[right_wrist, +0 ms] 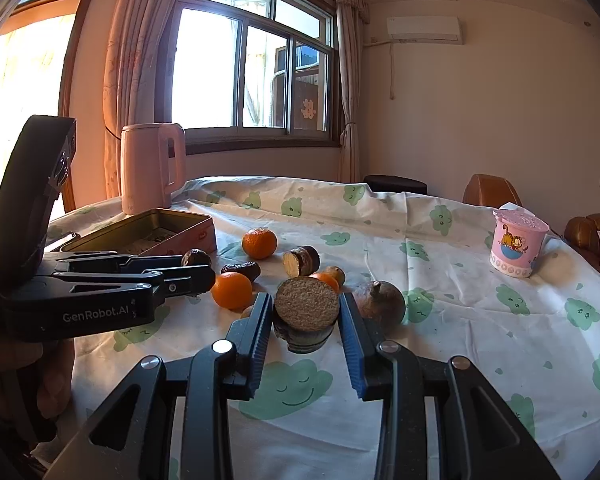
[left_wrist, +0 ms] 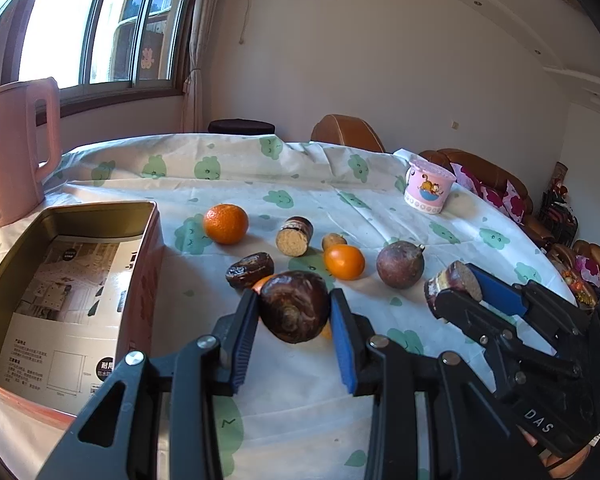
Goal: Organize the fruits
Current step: 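Carry the cake roll with the right gripper while the left gripper carries the chestnut over the tin box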
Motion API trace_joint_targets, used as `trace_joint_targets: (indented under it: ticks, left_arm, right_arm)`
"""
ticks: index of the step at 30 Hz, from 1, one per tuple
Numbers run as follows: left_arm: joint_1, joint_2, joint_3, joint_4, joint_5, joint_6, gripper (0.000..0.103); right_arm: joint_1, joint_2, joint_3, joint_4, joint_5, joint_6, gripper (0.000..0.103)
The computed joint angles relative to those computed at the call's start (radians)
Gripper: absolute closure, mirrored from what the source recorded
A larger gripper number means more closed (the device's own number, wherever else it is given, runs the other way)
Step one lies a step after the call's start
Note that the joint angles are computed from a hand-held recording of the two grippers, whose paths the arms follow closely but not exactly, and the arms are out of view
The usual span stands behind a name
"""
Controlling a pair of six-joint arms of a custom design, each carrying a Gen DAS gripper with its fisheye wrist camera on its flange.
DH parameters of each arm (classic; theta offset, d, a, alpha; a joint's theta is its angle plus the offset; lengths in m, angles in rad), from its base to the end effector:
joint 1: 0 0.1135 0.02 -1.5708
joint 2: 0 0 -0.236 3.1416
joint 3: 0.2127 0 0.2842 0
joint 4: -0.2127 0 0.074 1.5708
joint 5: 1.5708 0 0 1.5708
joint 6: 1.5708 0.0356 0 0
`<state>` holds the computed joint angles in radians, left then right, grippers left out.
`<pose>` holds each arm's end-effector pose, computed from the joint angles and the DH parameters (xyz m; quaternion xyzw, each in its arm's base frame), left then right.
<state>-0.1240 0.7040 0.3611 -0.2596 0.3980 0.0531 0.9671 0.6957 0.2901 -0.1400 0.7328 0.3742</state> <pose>0.2066 -0.0397 0.1688 0.1684 0.8561 -0.1910 0.4498 0.1352 0.1541 0.1581 -0.0696 0.8295 0.0400 0.5528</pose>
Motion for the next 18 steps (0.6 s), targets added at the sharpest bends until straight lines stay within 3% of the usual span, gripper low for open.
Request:
trace_joint_targets:
  ticks: [18]
  left_arm:
    - [-0.02,-0.13,-0.062,0.014,-0.071,-0.026,0.066]
  right_arm:
    - [0.032,-0.043,-0.033,0.036,0.05,-0.026,0.067]
